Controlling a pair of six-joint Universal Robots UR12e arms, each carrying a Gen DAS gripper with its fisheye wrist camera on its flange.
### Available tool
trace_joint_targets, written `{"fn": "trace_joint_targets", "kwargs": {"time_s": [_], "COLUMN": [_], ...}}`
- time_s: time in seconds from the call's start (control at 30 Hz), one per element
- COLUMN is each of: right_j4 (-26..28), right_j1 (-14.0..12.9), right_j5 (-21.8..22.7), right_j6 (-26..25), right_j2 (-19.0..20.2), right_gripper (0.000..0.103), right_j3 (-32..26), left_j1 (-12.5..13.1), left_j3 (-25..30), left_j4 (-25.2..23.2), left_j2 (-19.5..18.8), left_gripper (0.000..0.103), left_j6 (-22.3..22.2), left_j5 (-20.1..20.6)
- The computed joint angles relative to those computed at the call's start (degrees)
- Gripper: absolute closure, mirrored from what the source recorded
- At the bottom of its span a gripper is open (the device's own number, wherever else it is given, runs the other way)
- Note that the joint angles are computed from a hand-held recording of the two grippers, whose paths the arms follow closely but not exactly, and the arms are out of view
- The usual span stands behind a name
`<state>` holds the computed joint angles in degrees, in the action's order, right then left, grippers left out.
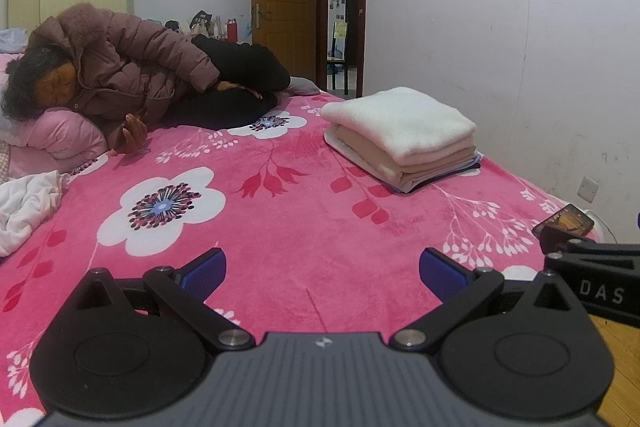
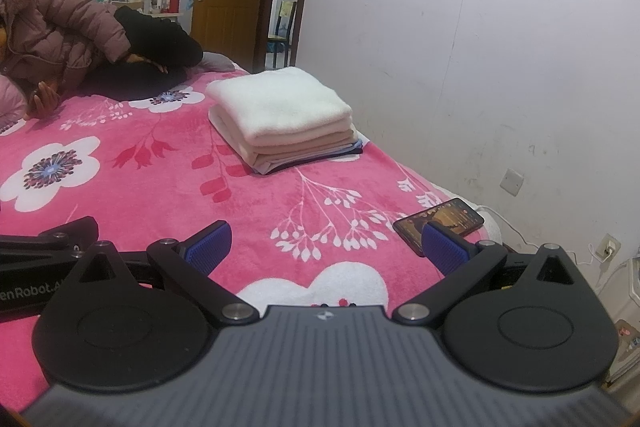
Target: Fold clothes
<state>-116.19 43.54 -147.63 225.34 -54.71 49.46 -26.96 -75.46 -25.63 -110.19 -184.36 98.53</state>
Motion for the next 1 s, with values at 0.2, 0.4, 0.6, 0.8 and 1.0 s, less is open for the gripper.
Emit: {"fn": "trace_joint_targets", "kwargs": {"time_s": [0.2,0.4,0.6,0.8,1.0], "right_j4": [-0.21,-0.29,-0.60,-0.26,0.25], "right_j1": [0.02,0.03,0.04,0.09,0.19], "right_j5": [-0.11,-0.21,-0.11,-0.05,-0.12], "right_j6": [-0.34,-0.49,-0.83,-0.85,-0.60], "right_j2": [0.13,0.25,0.37,0.56,0.65], "right_gripper": [0.001,0.001,0.001,0.001,0.001], "right_j3": [-0.18,-0.40,-0.52,-0.89,-1.17], "left_j1": [0.01,0.09,0.16,0.24,0.28], "left_j3": [0.07,0.09,0.09,0.02,0.05], "left_j4": [0.04,0.03,0.00,-0.13,-0.22], "left_j2": [-0.05,-0.02,0.02,0.09,0.07], "left_gripper": [0.000,0.000,0.000,0.000,0.000], "left_j6": [-0.03,-0.05,-0.06,-0.20,-0.29], "left_j5": [0.06,0.06,0.04,0.01,0.01]}}
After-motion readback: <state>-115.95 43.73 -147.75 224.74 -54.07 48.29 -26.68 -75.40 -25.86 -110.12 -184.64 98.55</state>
